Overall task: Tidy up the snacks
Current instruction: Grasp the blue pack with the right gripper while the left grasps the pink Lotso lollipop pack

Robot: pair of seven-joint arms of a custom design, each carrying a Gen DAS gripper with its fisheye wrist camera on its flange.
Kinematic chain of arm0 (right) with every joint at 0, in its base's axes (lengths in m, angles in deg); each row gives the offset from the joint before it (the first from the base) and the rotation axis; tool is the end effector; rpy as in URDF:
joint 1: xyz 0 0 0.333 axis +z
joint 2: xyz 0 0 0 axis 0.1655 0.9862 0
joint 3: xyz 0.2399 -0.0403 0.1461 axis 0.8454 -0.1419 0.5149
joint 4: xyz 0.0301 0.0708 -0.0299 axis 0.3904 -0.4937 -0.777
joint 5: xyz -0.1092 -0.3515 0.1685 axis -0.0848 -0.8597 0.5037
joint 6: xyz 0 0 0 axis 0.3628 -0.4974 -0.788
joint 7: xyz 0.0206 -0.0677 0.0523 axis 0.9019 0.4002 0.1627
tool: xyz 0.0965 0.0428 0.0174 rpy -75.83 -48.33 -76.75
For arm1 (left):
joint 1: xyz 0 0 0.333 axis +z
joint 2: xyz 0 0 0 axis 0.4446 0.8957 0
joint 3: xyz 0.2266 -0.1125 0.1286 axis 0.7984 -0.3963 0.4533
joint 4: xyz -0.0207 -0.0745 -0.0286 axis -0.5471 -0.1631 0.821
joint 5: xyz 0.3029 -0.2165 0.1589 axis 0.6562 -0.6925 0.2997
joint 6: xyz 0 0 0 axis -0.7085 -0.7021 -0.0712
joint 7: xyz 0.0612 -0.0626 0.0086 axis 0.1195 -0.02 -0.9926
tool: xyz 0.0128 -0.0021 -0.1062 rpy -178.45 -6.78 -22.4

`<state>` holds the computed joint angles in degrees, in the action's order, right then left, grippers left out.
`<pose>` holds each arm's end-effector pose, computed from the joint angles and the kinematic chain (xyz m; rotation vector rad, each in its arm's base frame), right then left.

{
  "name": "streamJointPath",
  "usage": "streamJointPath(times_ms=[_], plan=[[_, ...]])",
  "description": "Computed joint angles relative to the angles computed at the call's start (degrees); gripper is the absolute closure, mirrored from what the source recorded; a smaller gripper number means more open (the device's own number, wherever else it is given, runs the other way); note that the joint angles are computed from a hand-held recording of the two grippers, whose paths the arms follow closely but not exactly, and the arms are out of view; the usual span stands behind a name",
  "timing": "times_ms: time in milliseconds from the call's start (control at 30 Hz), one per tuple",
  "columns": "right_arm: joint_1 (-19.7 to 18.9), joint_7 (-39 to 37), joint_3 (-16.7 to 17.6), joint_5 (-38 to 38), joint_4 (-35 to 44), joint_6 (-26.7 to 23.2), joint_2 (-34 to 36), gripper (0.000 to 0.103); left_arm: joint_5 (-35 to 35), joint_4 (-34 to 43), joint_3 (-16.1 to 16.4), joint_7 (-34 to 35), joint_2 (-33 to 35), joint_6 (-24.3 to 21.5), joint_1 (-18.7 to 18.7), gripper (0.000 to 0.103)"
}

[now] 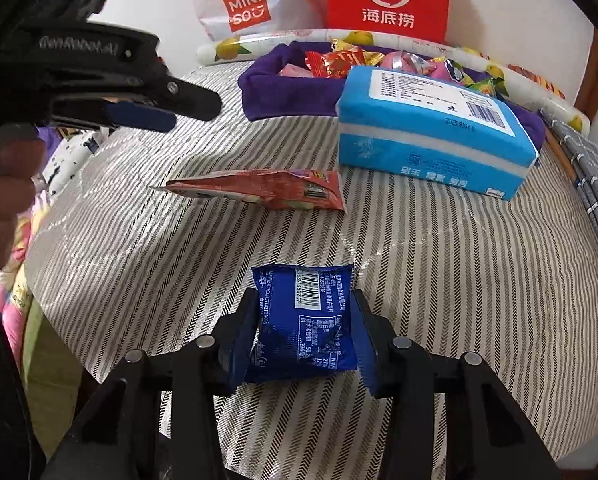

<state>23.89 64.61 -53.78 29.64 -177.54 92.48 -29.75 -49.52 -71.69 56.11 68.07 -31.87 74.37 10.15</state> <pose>0.6221 0.2598 0.2650 -2.2927 1.1771 -0.1952 0.6469 -0.3184 0.3358 -2.2189 1.8603 -0.7345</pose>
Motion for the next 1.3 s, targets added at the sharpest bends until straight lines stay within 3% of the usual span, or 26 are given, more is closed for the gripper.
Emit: streamJointPath(times_ms=[167,300,433,633,800,1067,1300], plan=[[-2.1,-0.7,0.3,2.6,-0.2,1.3,-0.8,0.060,-1.1,7.1,-2.4,7.4,5.7,-3.0,0.2,0.049],[-3.8,0.8,-0.8,4.0,0.4,1.8,-0.9,0.060,0.3,11.2,-1.0,9.6,8.9,-5.3,-2.4,0.049],[-4.6,4.0,-2.5,4.0,1.0,2.2,-0.6,0.060,-1.7,12.6,-2.9,14.7,10.8,-5.5,-2.0,0.049],[-6.2,5.4,-2.2,4.4,1.9,2.6,0.4,0.060,2.3,14.2,1.1,10.5,11.5,-6.8,-6.5,0.049],[-6.9,5.1,-1.3,4.7,3.0,1.3,1.4,0.060,8.2,16.8,5.5,2.3,12.5,-10.4,-10.5,0.079],[-8.6,1.4,0.7,7.8,2.0,1.7,0.4,0.059,9.9,15.0,4.4,-2.6,11.3,-9.0,-9.2,0.083],[-8.8,0.8,0.3,9.4,2.8,1.1,-0.1,0.059,11.5,9.3,4.1,-6.3,6.5,-5.0,-8.4,0.083]])
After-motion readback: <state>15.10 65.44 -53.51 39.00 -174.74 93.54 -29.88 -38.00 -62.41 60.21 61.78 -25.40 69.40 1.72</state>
